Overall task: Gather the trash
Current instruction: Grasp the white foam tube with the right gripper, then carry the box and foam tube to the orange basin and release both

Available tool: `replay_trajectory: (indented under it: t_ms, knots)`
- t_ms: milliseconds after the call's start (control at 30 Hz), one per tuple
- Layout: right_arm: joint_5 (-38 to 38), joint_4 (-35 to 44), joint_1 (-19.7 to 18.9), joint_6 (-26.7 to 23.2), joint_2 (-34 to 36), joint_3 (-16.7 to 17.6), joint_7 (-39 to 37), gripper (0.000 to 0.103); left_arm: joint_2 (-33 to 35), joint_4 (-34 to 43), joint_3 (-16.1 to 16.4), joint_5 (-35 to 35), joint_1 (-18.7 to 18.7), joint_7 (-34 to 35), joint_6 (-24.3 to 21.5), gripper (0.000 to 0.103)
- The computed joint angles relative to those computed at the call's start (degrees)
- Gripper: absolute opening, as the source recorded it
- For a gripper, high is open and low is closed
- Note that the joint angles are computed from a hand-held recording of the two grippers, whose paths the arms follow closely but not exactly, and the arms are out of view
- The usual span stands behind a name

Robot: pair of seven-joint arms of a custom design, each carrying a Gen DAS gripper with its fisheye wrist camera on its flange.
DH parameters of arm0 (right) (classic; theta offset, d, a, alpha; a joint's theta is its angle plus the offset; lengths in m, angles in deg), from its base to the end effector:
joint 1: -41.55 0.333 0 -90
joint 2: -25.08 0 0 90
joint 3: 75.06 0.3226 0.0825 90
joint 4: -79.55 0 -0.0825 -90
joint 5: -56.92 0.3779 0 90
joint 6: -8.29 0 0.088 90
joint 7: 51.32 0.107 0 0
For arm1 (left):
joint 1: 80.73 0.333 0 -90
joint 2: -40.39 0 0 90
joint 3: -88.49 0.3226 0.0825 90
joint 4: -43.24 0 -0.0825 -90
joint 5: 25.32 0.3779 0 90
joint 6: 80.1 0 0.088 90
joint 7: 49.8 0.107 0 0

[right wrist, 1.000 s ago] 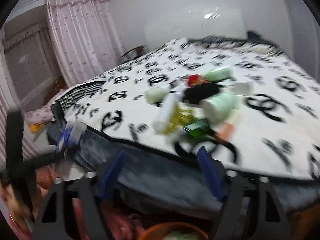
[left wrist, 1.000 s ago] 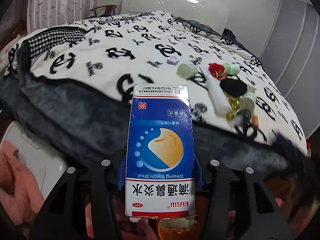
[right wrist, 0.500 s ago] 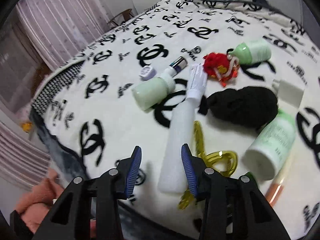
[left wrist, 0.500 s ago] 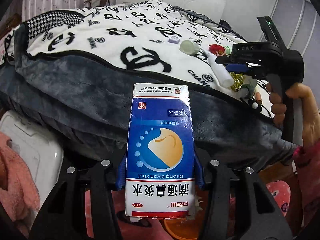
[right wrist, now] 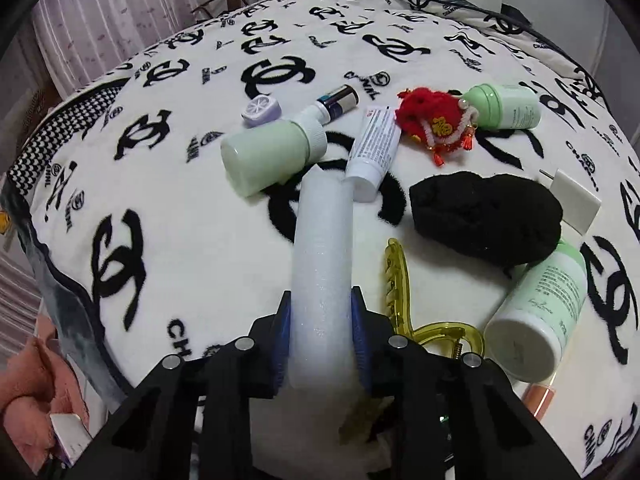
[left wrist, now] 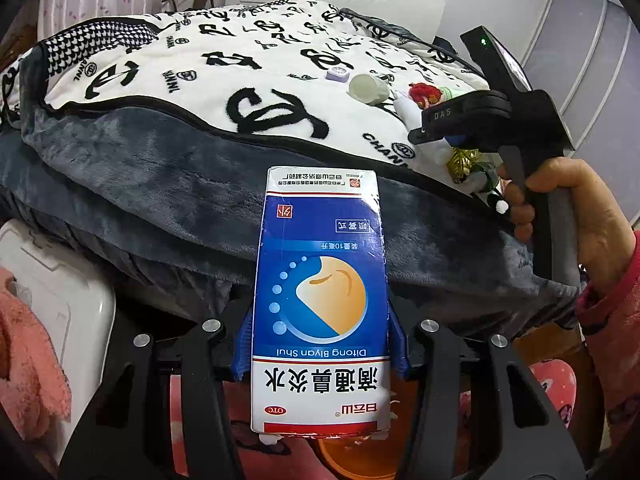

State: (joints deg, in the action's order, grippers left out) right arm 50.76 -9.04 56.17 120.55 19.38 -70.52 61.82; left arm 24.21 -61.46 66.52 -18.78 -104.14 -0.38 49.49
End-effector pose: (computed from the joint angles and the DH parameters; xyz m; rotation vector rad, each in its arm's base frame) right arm 0.5153 0.1747 0.7410 -1.8494 1.9504 -0.4300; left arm 0.3361 -0.3846 0.7237 -1.7860 2.0740 -0.9806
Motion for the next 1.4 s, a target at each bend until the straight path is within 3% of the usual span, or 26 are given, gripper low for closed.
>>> replay_trajectory:
  t_ms: [233, 367, 500, 700, 933, 967, 1000, 1067, 1400]
  knots:
    - [11.19, -8.87, 0.2, 6.06, -11.01, -1.71, -4.65, 0.024, -1.21, 0.11, -0.1, -0.63, -0.67, 1.12, -0.77, 0.05]
    - [16.92, -17.78, 1.54, 6.99, -22.33, -2.59, -9.18, 0.025, -1.03, -0.02, 1.42, -6.98, -3.46, 7.81, -0.92, 0.05]
    - [18.68, -28.93, 1.71, 5.01, -34.26, -2.55, -10.43, 0.026, 1.09, 0.09, 3.44, -17.74, -6.87, 18.49, -4.68, 0.05]
    - [22.35, -47.83, 1.28, -2.27, -49.48, -2.55, -6.13, 0.026, 8.47, 0.73, 1.12, -21.97, -7.81, 22.33, -12.25, 0.05]
    - [24.43, -60.89, -0.06, -4.91, -50.26, -2.32, -1.99, 0.03, 21.82, 6.2, -1.08, -20.16, -9.85, 20.18, -19.51, 0.05]
    - [24.45, -61.34, -0.24, -5.02, -49.28, -2.39, -1.45, 0.037, 23.87, 7.73, -1.15, -18.72, -10.37, 19.15, -20.65, 0.051]
    - [24.7, -61.51, -0.28, -4.98, -48.29, -2.75, -1.22, 0.054, 25.32, 8.85, -1.12, -17.76, -10.79, 18.18, -21.58, 0.052]
    - [25.07, -62.12, -0.57, -4.23, -47.46, -2.96, -0.54, 0.065, 26.63, 9.7, -0.99, -16.67, -11.4, 16.45, -22.35, 0.065]
    - [25.7, -63.94, -2.11, -3.31, -49.77, -4.13, 1.51, 0.067, 25.27, 7.13, -0.38, -16.95, -10.77, 14.46, -20.44, 0.071]
